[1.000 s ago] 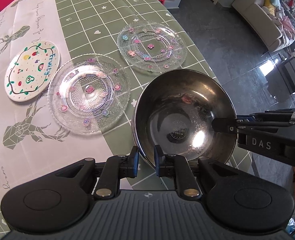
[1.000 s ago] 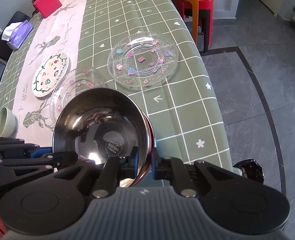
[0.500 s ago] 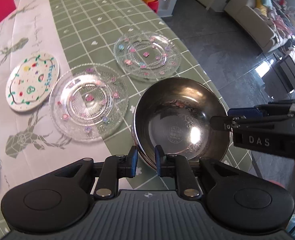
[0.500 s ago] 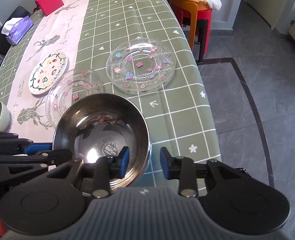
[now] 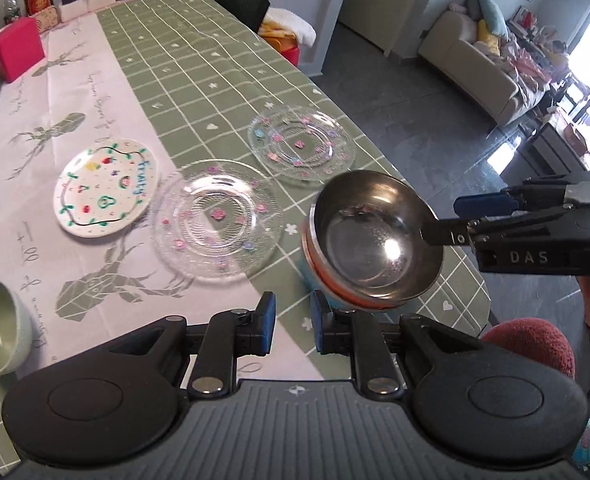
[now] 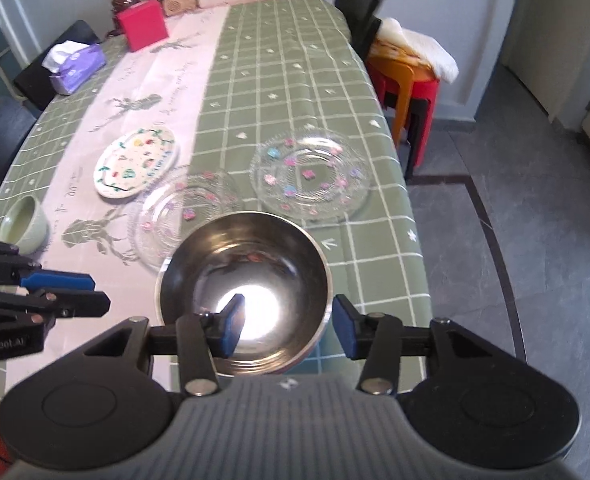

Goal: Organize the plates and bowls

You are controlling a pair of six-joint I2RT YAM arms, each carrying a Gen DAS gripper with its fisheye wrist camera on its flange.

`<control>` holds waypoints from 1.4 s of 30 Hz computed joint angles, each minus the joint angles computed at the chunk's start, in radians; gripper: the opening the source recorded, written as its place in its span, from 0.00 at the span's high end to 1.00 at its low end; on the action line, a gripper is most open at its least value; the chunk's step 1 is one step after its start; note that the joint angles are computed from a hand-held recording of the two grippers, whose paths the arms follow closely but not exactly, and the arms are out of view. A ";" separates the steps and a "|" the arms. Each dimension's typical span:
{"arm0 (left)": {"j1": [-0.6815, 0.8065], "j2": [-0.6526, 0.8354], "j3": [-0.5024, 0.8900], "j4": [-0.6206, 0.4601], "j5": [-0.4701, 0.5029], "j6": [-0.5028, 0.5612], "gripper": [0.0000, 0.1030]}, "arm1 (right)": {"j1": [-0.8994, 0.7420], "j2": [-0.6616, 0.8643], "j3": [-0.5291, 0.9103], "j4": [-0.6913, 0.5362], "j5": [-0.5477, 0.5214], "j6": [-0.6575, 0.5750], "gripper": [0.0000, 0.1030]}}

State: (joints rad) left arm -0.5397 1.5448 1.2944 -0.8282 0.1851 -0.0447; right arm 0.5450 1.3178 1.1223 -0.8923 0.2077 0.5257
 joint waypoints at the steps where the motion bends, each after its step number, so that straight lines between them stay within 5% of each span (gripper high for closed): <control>1: 0.018 -0.022 -0.018 0.004 0.004 0.008 0.80 | 0.021 -0.002 -0.002 0.013 -0.008 0.000 0.54; 17: 0.466 -0.300 -0.309 0.039 0.052 0.192 0.80 | 0.262 0.214 0.020 0.346 -0.094 0.026 0.54; 24: 0.684 -0.298 -0.370 0.059 0.103 0.290 0.80 | 0.311 0.388 0.113 0.420 -0.155 0.037 0.54; 42: 0.914 0.015 -0.135 0.137 0.196 0.437 0.80 | 0.323 0.900 0.820 0.195 -0.187 -0.027 0.55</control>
